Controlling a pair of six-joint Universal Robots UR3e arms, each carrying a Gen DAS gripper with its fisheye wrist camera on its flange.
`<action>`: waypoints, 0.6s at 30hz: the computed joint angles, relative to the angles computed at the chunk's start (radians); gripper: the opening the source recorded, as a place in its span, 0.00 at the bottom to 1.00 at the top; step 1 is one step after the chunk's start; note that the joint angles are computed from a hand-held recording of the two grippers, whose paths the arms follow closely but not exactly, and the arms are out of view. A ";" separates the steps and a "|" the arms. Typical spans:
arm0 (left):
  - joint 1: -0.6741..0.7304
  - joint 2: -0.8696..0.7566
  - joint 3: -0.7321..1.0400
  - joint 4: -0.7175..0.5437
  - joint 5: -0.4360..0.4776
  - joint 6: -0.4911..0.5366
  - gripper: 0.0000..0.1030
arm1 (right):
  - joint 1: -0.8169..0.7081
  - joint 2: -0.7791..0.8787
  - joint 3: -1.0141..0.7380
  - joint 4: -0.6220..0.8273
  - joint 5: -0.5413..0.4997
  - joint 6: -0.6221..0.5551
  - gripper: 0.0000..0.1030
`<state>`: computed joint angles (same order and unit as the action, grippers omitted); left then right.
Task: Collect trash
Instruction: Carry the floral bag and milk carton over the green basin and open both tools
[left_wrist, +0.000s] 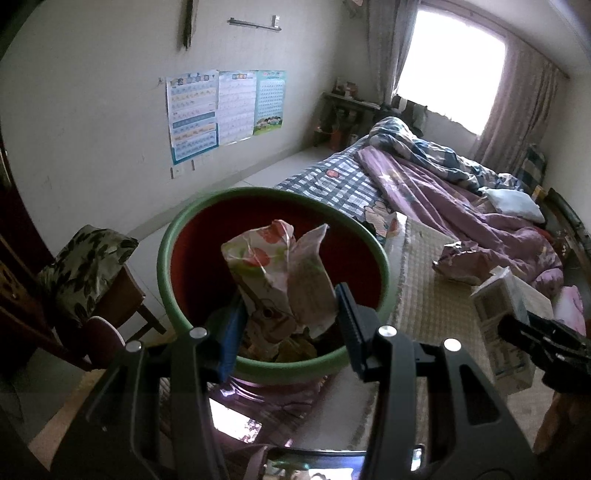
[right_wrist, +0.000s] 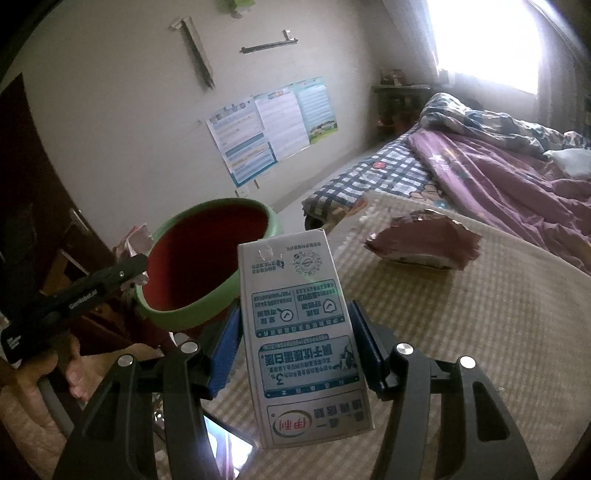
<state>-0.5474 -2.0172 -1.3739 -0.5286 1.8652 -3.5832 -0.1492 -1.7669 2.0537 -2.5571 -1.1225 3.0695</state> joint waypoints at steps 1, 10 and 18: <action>0.003 -0.001 -0.001 0.003 0.000 0.002 0.44 | 0.009 0.010 -0.007 -0.003 -0.004 0.003 0.54; 0.029 -0.006 -0.005 0.018 -0.005 0.022 0.44 | 0.084 0.107 -0.084 -0.038 -0.051 0.035 0.54; 0.059 -0.020 0.010 0.014 -0.015 0.045 0.44 | 0.153 0.193 -0.166 -0.080 -0.073 0.070 0.54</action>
<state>-0.4882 -2.0372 -1.3635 -0.5145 1.8501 -3.5382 0.0034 -1.5742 1.8878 -2.6366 -1.1950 3.1395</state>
